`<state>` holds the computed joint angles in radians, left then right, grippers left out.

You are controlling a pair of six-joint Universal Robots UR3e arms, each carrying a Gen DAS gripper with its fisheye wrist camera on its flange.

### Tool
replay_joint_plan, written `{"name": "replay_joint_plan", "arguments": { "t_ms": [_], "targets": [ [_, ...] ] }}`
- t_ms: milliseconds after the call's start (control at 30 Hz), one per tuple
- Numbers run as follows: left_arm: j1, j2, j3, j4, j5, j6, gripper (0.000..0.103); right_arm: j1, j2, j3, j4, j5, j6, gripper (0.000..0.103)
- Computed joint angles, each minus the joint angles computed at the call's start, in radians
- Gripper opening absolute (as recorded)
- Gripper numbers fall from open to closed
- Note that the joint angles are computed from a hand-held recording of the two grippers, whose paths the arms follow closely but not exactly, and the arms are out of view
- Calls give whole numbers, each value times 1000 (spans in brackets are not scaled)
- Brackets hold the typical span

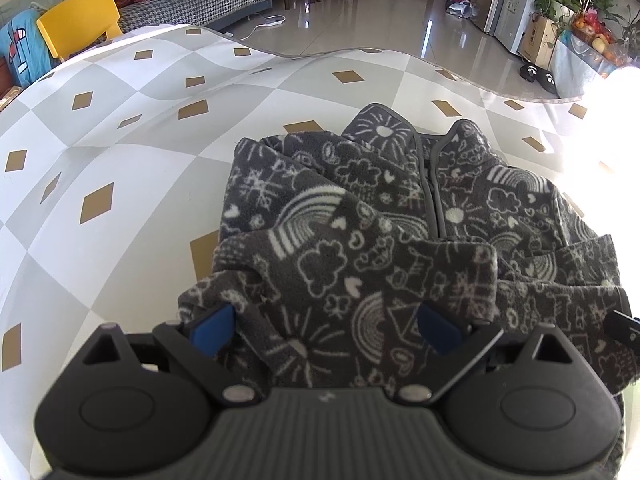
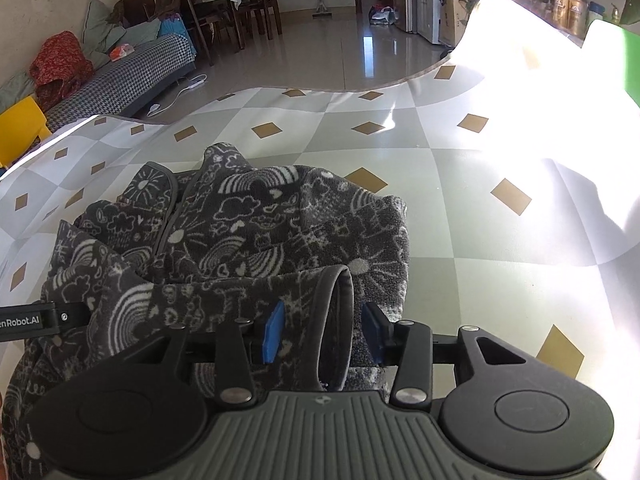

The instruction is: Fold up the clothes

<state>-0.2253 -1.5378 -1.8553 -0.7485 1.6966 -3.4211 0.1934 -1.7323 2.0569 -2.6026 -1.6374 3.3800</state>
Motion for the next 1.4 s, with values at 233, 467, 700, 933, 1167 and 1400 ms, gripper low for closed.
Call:
{"name": "replay_joint_plan", "arguments": {
  "t_ms": [233, 467, 700, 933, 1167, 1400],
  "targets": [
    [4, -20, 9, -3, 3, -9, 98, 36, 25, -4, -45, -53, -36, 11],
    [-4, -31, 14, 5, 22, -11, 99, 47, -38, -1, -57, -82, -28, 6],
    [-5, -34, 8, 9, 63, -14, 100, 33, -121, -17, 76, -98, -32, 6],
    [-5, -50, 10, -24, 188, -25, 100, 17, -153, -28, 226, -91, -51, 16],
    [40, 24, -45, 23, 118, -16, 100, 14, -158, -4, 109, -72, -5, 23],
    [20, 26, -56, 100, 34, 32, 100, 38, -77, -29, 70, -8, 14, 25]
  ]
}}
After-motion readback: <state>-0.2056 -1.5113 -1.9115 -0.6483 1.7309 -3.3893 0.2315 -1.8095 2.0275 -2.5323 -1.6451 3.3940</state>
